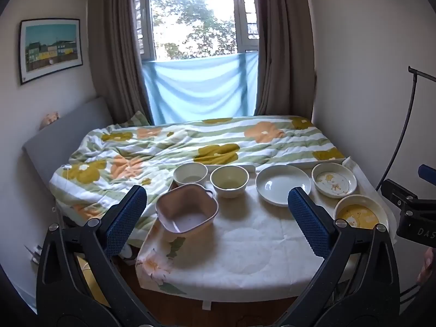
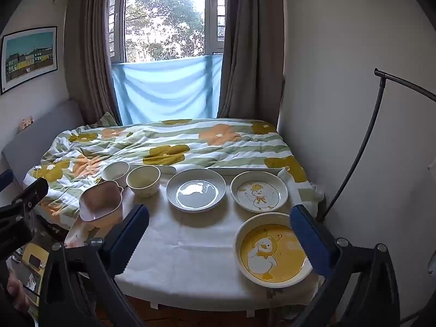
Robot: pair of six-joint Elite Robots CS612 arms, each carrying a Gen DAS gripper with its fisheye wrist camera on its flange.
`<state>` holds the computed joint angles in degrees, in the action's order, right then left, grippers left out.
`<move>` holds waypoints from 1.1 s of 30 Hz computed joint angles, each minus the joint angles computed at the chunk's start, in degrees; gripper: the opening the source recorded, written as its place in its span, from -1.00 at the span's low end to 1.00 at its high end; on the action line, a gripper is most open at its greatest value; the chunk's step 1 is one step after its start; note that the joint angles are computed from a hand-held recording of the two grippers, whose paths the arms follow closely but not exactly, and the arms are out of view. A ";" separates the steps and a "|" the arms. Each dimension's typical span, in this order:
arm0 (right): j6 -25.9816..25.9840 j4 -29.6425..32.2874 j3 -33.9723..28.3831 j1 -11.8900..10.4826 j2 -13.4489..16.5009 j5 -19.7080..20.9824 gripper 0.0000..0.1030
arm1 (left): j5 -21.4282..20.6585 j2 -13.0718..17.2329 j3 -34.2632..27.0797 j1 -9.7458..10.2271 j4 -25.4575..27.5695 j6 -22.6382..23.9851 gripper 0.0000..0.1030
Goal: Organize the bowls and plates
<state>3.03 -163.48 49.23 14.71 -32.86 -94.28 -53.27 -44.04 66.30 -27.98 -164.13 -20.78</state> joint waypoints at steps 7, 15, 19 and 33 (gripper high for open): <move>0.61 2.64 -1.87 0.45 0.62 -1.69 0.99 | 1.21 0.25 0.48 -0.20 -4.04 2.76 0.99; 0.92 1.16 -1.87 0.49 0.87 -1.90 0.99 | 2.60 0.76 -0.09 -0.58 -5.77 5.22 0.99; 0.92 1.08 -1.60 0.41 0.74 -1.68 0.99 | 2.41 0.79 -0.09 -0.51 -6.51 5.25 0.99; 0.98 1.66 -2.49 0.50 1.21 -1.74 0.99 | 1.48 0.51 0.31 -0.33 -6.24 5.03 0.99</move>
<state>4.01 -161.82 46.74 15.21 -31.66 -96.02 -51.79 -43.53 66.61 -28.31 -170.37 -15.74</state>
